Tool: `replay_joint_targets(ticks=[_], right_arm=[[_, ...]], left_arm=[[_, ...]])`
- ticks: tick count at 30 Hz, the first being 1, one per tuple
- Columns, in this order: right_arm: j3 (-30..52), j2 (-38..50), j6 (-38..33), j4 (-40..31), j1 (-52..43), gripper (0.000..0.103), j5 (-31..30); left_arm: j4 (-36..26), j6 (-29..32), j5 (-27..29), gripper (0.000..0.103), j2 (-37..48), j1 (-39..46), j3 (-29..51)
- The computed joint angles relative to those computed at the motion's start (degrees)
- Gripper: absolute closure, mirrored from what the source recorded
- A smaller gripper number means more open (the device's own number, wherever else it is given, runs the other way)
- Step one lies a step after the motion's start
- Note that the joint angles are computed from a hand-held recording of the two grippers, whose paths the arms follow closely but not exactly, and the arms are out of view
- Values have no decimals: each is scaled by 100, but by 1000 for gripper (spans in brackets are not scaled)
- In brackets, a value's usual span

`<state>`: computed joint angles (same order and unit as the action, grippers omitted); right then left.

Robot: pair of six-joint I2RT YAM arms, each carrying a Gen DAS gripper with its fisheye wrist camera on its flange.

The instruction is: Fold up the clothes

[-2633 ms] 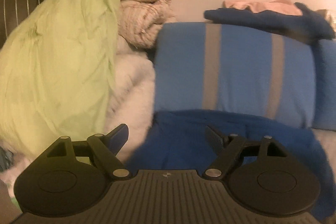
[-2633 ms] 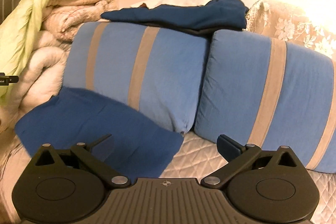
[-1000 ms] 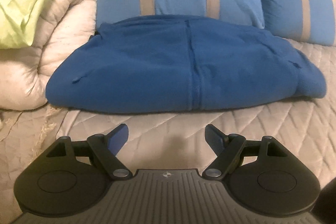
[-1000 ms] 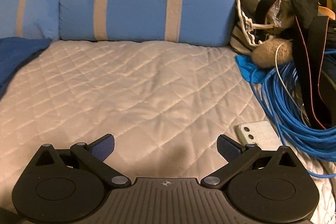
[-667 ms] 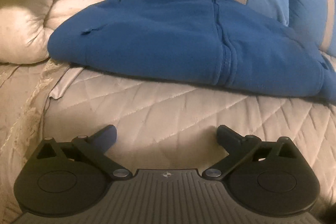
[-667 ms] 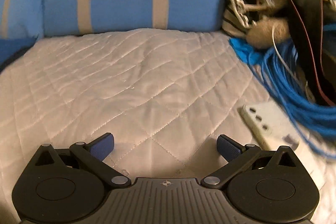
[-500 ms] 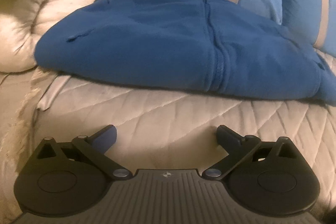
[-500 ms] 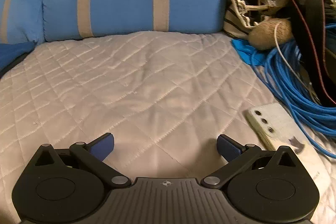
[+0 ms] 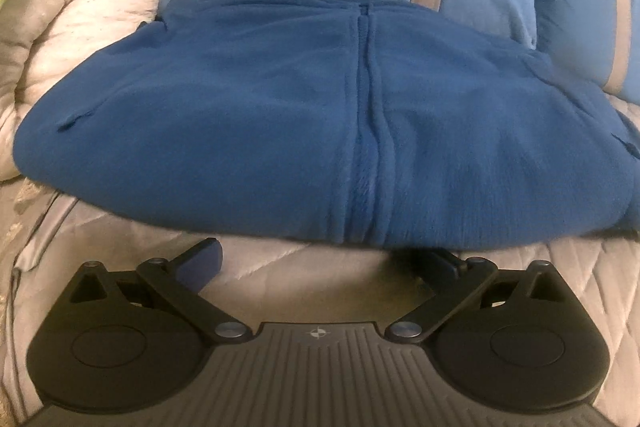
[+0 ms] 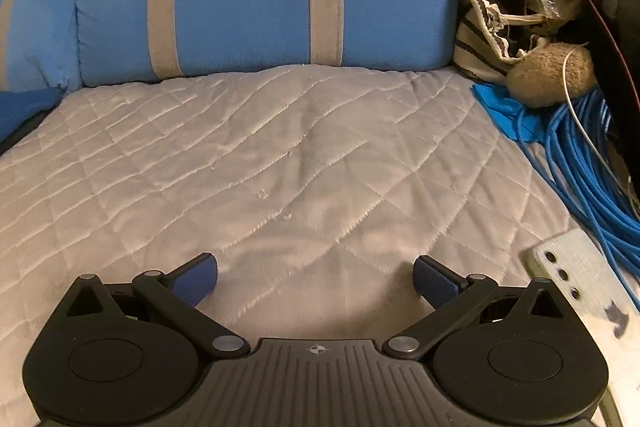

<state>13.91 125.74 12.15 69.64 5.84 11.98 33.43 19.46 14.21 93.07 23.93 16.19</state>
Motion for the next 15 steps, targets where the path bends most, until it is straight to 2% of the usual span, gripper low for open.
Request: replay_joint_targets(ticks=[7, 9, 10, 12, 15], right_arm=[[489, -134, -77, -694, -147, 0, -132], [597, -82, -221, -714, -248, 0, -262], [633, -44, -266, -687, -277, 0, -300], [635, 241, -326, -245, -301, 0, -316], [464, 789, -306, 794, -287, 0, -277]], left_arm=[[-262, -259, -360, 0, 261, -412, 460], [-13, -345, -357, 0, 398, -446, 431], [362, -394, -343, 0, 516, -444, 300], [1328, -466, -364, 0, 811, -457, -52], [1586, -490, -362, 0, 857, -458, -169]])
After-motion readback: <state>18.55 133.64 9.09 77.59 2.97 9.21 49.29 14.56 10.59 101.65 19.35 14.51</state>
